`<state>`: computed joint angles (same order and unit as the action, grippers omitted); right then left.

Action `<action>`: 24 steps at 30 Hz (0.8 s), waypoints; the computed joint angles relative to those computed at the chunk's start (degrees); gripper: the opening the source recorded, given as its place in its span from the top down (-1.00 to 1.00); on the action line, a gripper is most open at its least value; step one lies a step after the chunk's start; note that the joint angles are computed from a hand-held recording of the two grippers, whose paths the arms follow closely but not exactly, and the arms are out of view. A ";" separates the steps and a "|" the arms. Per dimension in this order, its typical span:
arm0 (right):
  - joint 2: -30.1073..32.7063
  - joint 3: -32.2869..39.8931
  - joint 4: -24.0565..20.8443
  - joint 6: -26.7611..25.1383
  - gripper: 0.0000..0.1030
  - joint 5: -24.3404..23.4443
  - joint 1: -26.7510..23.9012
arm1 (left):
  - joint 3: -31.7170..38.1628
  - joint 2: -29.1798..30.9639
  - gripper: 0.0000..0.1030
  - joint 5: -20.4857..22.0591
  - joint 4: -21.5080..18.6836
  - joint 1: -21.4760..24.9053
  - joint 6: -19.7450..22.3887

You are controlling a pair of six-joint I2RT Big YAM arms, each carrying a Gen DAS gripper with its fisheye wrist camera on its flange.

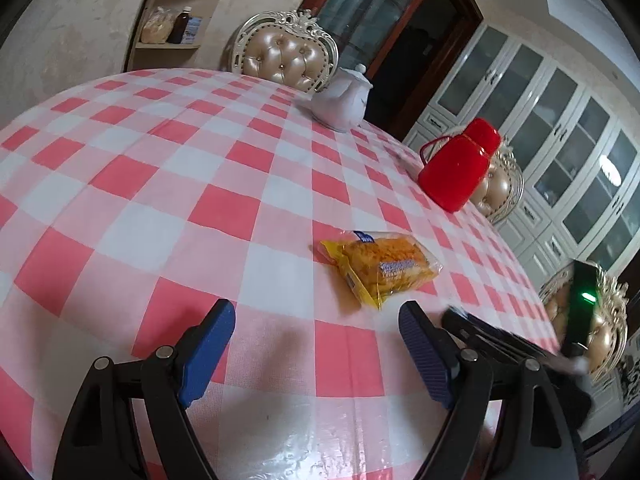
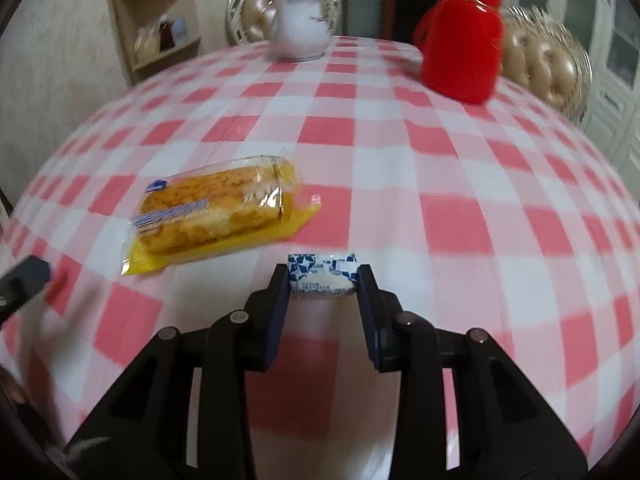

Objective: Organize snacks
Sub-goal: 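Grasp the blue-white candy with the right tool while the left tool grasps the yellow floss bread pack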

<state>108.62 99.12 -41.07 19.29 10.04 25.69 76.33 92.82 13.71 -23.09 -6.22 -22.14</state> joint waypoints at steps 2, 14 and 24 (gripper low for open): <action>-3.69 -5.07 1.75 0.98 0.27 0.75 1.16 | 0.41 0.31 -0.65 -0.18 -0.67 -0.49 1.14; -14.58 -20.35 9.56 8.95 0.27 -2.65 3.95 | 19.81 12.02 -0.65 3.90 -19.48 -3.32 33.39; -14.10 -19.82 8.66 10.58 0.27 -2.77 3.05 | 39.04 25.21 -0.65 5.69 -31.98 -4.89 42.50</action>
<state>94.52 79.29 -32.41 29.87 7.27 28.73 115.37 118.03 19.40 -55.07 -11.11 20.36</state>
